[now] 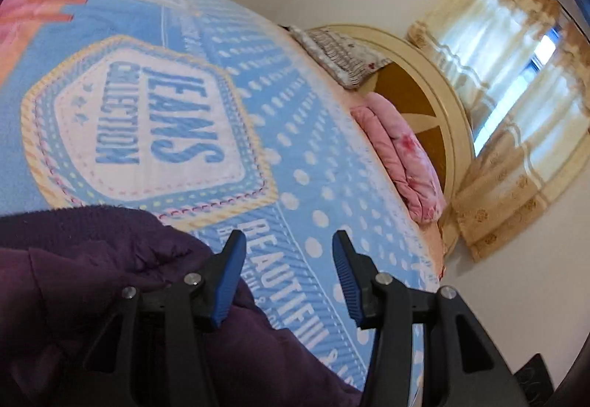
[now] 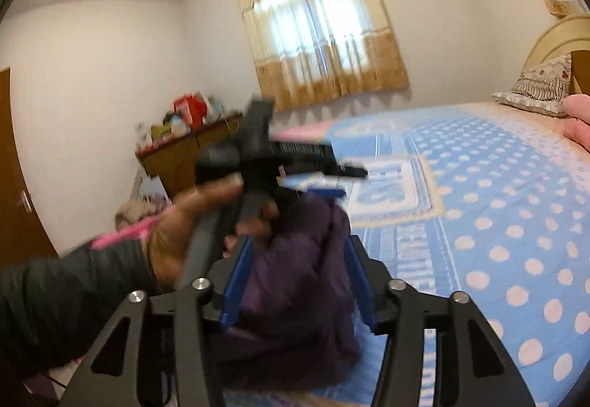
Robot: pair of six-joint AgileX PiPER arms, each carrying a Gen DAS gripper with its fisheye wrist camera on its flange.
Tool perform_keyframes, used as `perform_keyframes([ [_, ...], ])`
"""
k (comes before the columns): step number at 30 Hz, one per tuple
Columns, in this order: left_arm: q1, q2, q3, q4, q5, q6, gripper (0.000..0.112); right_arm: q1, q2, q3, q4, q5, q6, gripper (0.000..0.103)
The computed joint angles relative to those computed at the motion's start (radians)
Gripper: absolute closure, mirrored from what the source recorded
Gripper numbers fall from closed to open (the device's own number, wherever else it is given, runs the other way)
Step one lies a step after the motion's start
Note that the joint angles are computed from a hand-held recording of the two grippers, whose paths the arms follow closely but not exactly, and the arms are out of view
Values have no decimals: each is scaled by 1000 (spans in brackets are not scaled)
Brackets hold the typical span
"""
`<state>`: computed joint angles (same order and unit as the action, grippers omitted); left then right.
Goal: Fold large clothes
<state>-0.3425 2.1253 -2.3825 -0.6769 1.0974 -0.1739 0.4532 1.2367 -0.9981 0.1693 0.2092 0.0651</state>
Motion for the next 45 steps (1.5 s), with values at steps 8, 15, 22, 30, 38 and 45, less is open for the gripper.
perform_keyframes([
  [8, -15, 21, -107, 110, 30, -76, 59, -28, 174, -218, 62, 288, -48, 54],
  [15, -89, -218, 119, 521, -93, -153, 22, -41, 195, -174, 58, 265, -15, 54],
  [22, -172, -476, 526, 826, -224, -292, 9, -123, 237, -144, 287, 242, -232, 52],
  [30, -230, -464, 625, 1000, -218, -424, 9, -115, 189, -255, 43, 263, -29, 46],
  [38, -275, -438, 601, 1077, -183, -443, 9, -201, 560, -867, 431, 599, -278, 43],
  [45, -284, -423, 584, 1084, -159, -432, 9, -250, 926, -1250, 472, 850, -170, 43],
])
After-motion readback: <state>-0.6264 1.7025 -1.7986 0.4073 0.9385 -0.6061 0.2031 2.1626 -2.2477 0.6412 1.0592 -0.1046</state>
